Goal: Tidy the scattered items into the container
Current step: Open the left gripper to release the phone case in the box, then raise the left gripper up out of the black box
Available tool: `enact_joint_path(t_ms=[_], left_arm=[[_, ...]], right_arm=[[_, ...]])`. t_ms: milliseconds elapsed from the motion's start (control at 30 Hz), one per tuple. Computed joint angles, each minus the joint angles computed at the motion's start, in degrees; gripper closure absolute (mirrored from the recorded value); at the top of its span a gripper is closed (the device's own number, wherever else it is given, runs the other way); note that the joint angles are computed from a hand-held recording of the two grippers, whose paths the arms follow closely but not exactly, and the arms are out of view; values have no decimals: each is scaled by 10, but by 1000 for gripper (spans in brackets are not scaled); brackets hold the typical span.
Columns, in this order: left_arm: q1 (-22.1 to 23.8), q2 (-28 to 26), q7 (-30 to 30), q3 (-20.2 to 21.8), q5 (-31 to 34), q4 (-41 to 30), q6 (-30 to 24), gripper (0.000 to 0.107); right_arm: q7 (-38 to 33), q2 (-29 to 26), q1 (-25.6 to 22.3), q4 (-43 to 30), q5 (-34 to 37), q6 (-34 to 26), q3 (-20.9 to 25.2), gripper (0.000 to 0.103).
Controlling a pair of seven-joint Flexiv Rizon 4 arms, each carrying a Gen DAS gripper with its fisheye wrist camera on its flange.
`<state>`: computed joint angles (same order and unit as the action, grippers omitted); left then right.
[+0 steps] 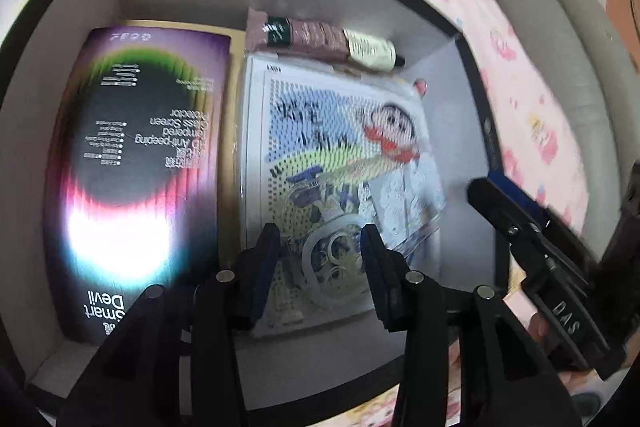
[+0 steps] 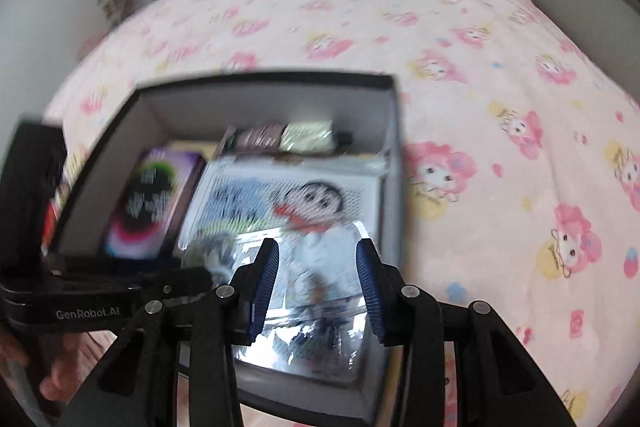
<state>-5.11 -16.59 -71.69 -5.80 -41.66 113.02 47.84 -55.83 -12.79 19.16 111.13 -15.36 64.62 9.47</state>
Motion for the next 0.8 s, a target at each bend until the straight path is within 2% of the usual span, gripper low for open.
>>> enact_joint_path(t_ms=[67,133,233,300,367,400,467,533,600,700,733,800], left_arm=[[-1,3,-5,0,-11,2,17,66],[-7,-1,-21,4,19,-10,24,66],[-8,-26,-47,11,76,-46,1,66],[-4,-27,-42,7,87,-56,-10,66],[18,-30,-2,-17,16,-54,-46,66],[16,-30,-2,-16,8,-53,-41,66],[-8,-32,-17,0,65,-65,16,66],[-12,-44,-4,-11,76,-87,24,66],[-20,-68,-7,-18,95,-121,10,66],[-53,-127,-82,3,191,-216,-49,66],[-55,-138,-93,2,202,-231,-70,66],[-53,-136,-89,-8,200,-224,-69,66]], right_arm=[[-32,-4,-18,-12,55,8,17,68],[-92,-15,-39,-42,129,-7,39,73],[-113,-16,-43,-53,173,-13,41,73],[-110,-14,-35,-48,167,-11,34,73],[-101,-12,-27,-40,157,-5,28,73],[-100,-8,-26,-35,155,-3,27,73],[-87,-6,-23,-27,152,14,22,73],[-76,-5,-29,-22,165,40,22,73],[-75,-4,-37,-24,181,54,24,73],[-4,7,-15,5,96,78,-16,73],[9,9,-15,9,80,77,-20,73],[15,11,-25,7,79,57,-14,73]])
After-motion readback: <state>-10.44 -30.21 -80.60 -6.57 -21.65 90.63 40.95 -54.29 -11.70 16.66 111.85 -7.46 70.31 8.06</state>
